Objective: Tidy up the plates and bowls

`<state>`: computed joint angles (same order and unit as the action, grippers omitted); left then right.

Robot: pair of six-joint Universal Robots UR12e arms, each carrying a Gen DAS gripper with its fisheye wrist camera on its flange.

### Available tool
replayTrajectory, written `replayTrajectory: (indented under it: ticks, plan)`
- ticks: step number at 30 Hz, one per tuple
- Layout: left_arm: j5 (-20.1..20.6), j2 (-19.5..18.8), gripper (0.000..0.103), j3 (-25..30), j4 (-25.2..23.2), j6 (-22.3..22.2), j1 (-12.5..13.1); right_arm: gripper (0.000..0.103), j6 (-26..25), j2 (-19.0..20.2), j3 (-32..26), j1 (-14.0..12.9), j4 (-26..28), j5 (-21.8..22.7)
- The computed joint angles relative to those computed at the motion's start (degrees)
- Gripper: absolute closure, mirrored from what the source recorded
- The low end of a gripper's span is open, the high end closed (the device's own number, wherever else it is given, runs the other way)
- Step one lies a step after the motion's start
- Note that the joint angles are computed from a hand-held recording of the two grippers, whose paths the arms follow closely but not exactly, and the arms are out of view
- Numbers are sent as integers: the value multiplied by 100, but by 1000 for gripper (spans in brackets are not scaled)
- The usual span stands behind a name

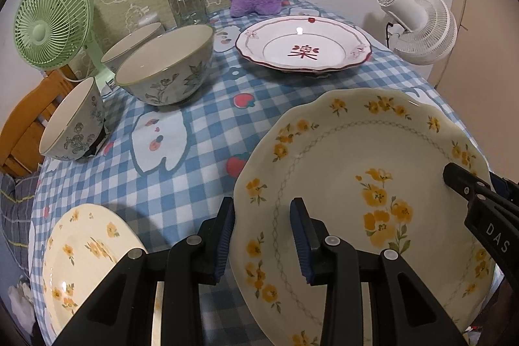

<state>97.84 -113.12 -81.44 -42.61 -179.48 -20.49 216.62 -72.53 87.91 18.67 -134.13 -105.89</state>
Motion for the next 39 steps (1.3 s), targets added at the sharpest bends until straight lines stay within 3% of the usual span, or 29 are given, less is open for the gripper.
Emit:
replayTrajectory:
  ticks: [19, 20, 23, 26, 28, 29, 30, 33, 39]
  plan:
    - [33, 58, 69, -75, -6, -396, -80, 61, -20, -126, 206, -110, -179, 265]
    - [-25, 61, 63, -68, -44, -440, -67, 61, -4, -120, 199, -111, -169, 263]
    - [-72, 68, 57, -59, -77, -502, -60, 61, 46, -124, 221, -105, -242, 223]
    - [-18, 85, 40, -87, 7, -439, -81, 60, -7, -137, 264, -86, -461, 124]
    - [-26, 105, 38, -110, 66, -413, -84, 47, -109, -131, 242, -41, -551, 1]
    - [-48, 114, 33, -111, 67, -418, -77, 29, -155, -130, 237, -35, -589, -15]
    - [-58, 126, 31, -114, 72, -433, -71, 18, -218, -128, 235, 4, -681, -114]
    - [-60, 163, 26, -140, 126, -481, -49, 16, -339, -131, 241, 91, -926, -378]
    - [85, 257, 17, -190, 182, -452, -47, 15, -326, -146, 130, 128, -777, -331]
